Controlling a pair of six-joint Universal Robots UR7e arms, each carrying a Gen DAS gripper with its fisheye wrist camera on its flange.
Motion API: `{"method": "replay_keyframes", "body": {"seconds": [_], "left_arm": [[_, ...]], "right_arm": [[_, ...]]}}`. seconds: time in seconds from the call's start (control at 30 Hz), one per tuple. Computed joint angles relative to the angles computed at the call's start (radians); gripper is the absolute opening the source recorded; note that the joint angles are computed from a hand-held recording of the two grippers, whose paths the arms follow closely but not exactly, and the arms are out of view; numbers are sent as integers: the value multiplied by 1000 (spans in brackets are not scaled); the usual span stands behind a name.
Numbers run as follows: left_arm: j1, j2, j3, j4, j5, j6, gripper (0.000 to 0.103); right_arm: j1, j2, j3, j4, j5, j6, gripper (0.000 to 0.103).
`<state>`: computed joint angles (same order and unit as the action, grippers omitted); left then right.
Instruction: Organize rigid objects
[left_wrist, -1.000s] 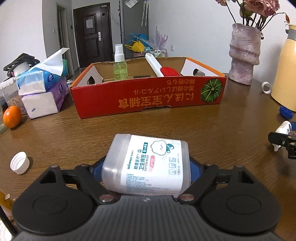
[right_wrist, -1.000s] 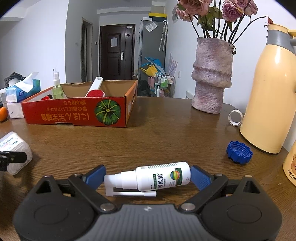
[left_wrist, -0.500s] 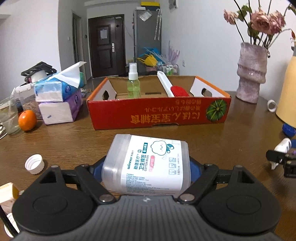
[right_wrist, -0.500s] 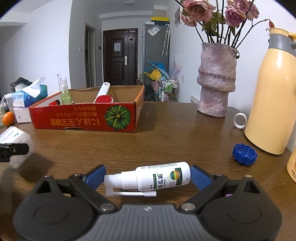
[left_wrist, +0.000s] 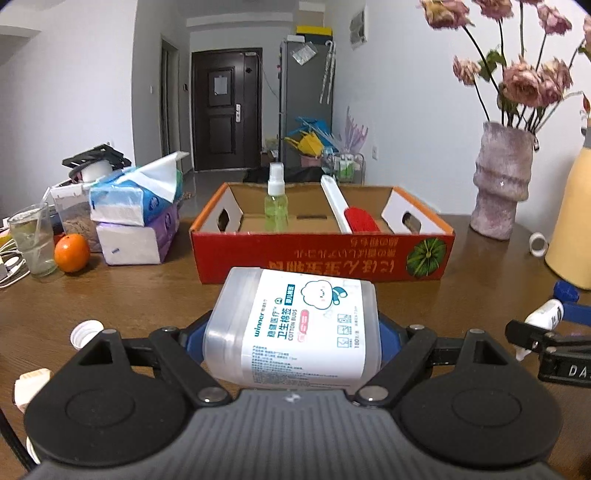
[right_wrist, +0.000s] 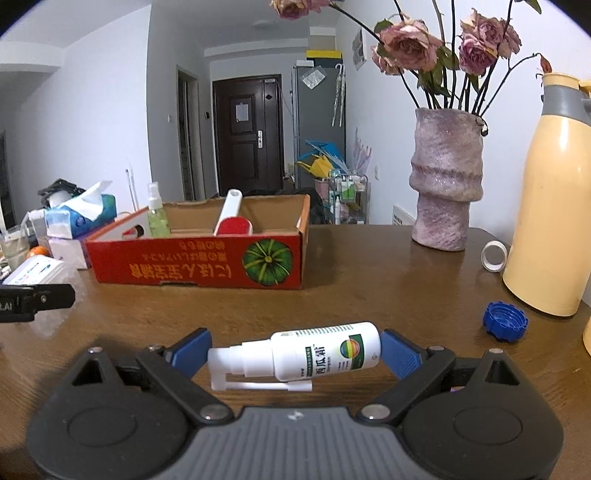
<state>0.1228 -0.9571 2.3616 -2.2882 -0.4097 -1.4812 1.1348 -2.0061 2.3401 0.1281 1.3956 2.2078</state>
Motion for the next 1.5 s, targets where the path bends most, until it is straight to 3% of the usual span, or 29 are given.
{"method": "replay_keyframes", "body": {"seconds": [0.6,1.0,1.33,1.5], "left_arm": [[15,-51,-61,181,109,-152,85],[84,-25,-68,-30,176,12,85],[157,51,-84,-373,209,300,85],[201,124,-114,-646,216,540,85]], "right_arm": [[182,70,-40,-62,59,118,98],[275,190,-101,-128,111,172,98],[324,299,-162,-185,145,190,98],[342,352,-198,-207,156,201,98]]}}
